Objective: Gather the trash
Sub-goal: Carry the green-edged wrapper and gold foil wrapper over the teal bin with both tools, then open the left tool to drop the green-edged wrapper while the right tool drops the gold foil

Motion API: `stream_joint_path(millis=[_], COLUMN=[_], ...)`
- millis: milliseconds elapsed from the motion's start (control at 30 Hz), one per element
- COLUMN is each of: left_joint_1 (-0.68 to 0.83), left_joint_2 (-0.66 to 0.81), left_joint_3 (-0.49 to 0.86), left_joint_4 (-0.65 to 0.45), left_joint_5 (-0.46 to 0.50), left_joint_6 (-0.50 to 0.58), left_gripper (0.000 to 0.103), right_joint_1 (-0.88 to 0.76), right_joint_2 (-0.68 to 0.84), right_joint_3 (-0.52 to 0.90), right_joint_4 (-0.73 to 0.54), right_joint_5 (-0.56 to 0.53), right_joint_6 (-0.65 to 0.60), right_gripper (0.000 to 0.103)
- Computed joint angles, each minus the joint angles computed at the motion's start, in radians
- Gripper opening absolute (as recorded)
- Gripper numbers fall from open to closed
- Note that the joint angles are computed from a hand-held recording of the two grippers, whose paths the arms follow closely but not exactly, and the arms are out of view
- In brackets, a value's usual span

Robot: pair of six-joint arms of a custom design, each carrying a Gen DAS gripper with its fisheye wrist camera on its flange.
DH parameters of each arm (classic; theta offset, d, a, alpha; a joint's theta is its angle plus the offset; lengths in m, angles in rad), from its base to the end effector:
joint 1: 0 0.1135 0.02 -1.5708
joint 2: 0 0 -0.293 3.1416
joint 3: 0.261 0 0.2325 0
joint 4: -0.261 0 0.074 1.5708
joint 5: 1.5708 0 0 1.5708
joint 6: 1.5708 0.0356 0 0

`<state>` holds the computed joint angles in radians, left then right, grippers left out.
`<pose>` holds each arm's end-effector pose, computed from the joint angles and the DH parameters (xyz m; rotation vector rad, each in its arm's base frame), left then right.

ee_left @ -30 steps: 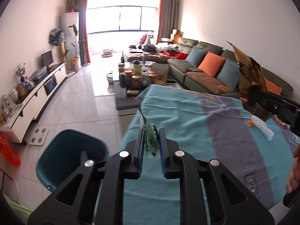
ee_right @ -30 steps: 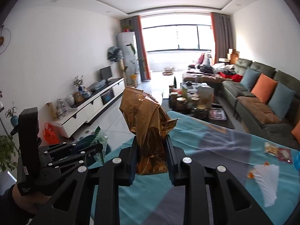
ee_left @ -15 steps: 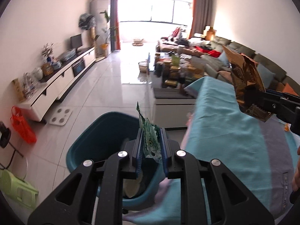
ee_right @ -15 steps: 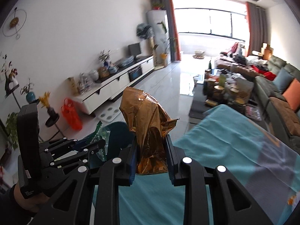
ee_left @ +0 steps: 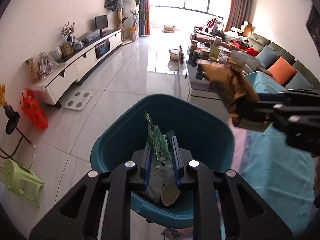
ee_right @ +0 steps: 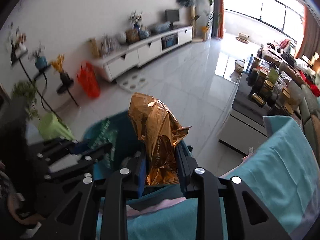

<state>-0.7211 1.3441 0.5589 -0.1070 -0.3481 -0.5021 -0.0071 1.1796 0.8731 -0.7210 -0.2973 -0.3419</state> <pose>0.1754 -0.1380 0.1990 0.1139 2.3936 -0.1404 0.1965 0.0090 0.2813 -0.5290 2.4933 0.2524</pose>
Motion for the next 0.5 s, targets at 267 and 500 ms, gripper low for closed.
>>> stream_joint_path(millis=[267,500], left_joint_1=[0.076,0.08], left_joint_2=[0.076,0.147], left_joint_3=[-0.031,-0.011], left_joint_4=[0.087,0.109], left_joint_5=[0.075,0.083], left_joint_6=[0.012,0.0], left_gripper=[0.023,0.037], right_joint_1=[0.105,0.138], right_joint_2=[0.12,0.194], right_joint_3=[-0.021,-0.038], right_joint_4=[0.061,0.108], right_joint_5=[0.072,0.109], right_joint_6=[0.043,0.053], right_gripper=[0.026,0.042])
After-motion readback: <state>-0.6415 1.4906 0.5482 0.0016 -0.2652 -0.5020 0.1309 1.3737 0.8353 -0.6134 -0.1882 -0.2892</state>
